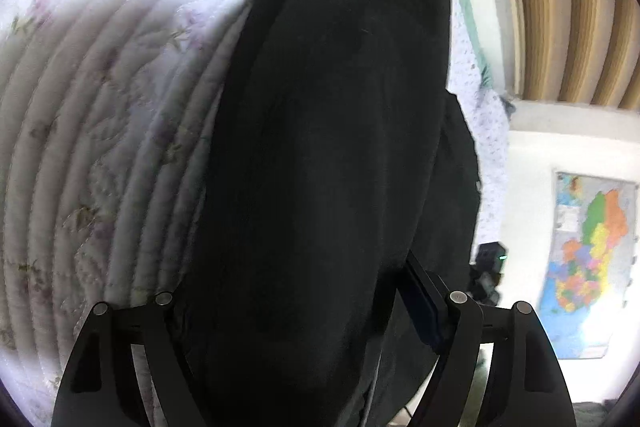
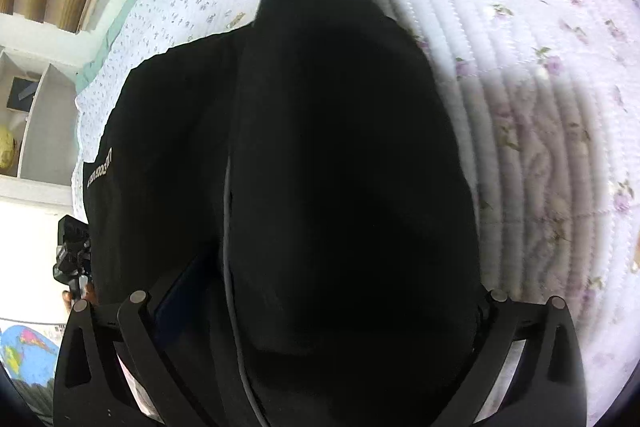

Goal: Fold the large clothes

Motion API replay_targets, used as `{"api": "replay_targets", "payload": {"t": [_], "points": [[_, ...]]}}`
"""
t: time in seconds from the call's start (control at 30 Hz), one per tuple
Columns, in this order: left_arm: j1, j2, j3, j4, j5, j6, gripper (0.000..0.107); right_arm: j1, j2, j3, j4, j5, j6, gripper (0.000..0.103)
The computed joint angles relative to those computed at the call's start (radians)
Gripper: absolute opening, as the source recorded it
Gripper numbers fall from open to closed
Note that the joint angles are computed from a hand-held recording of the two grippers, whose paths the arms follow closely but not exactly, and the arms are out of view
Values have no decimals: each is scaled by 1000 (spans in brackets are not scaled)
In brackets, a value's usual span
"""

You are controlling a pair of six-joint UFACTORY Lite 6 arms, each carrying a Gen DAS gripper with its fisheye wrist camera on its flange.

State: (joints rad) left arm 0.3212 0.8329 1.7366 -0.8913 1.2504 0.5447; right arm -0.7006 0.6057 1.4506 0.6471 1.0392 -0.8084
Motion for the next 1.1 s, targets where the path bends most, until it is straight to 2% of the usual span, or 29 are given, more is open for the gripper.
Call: {"api": "replay_targets", "payload": {"t": [0.07,0.1,0.13,0.17,0.27,0.33,0.47,0.57,0.73,0.8,0.93,0.97,1.03,1.1], "points": [[-37,-70,-47,40,-60,-8,72,17,-33,-28,19,-4,-13,85],[-51,-126,-88,53,-91,0,61,28,-69,-59,22,-21,-17,82],[-60,-166,-112,57,-109,1,50,33,-95,-79,24,-29,-26,69],[-69,-228,-153,58,-127,9,46,43,-140,-120,33,-46,-39,56],[-88,-397,-246,26,-125,12,40,32,-271,-218,60,-43,-78,41],[-89,-494,-280,-21,-87,7,39,5,-343,-269,100,-5,-105,40],[-98,-680,-337,-63,-29,-30,39,-89,-523,-369,187,166,-159,38],[-82,-815,-379,-73,27,-52,39,-136,-695,-433,174,264,-157,38],[44,-991,-469,-88,193,-51,39,-292,-944,-461,128,481,-153,38],[167,-1007,-498,-59,292,14,39,-361,-1011,-452,99,576,-157,38],[290,-1096,-658,-22,395,99,40,-395,-1095,-471,27,637,-153,38],[303,-1102,-698,-4,394,113,40,-397,-1118,-498,3,634,-159,38],[357,-1125,-790,42,405,153,39,-386,-1173,-583,-36,603,-164,38],[392,-1131,-904,107,341,228,39,-360,-1212,-730,-72,512,-182,38]]}}
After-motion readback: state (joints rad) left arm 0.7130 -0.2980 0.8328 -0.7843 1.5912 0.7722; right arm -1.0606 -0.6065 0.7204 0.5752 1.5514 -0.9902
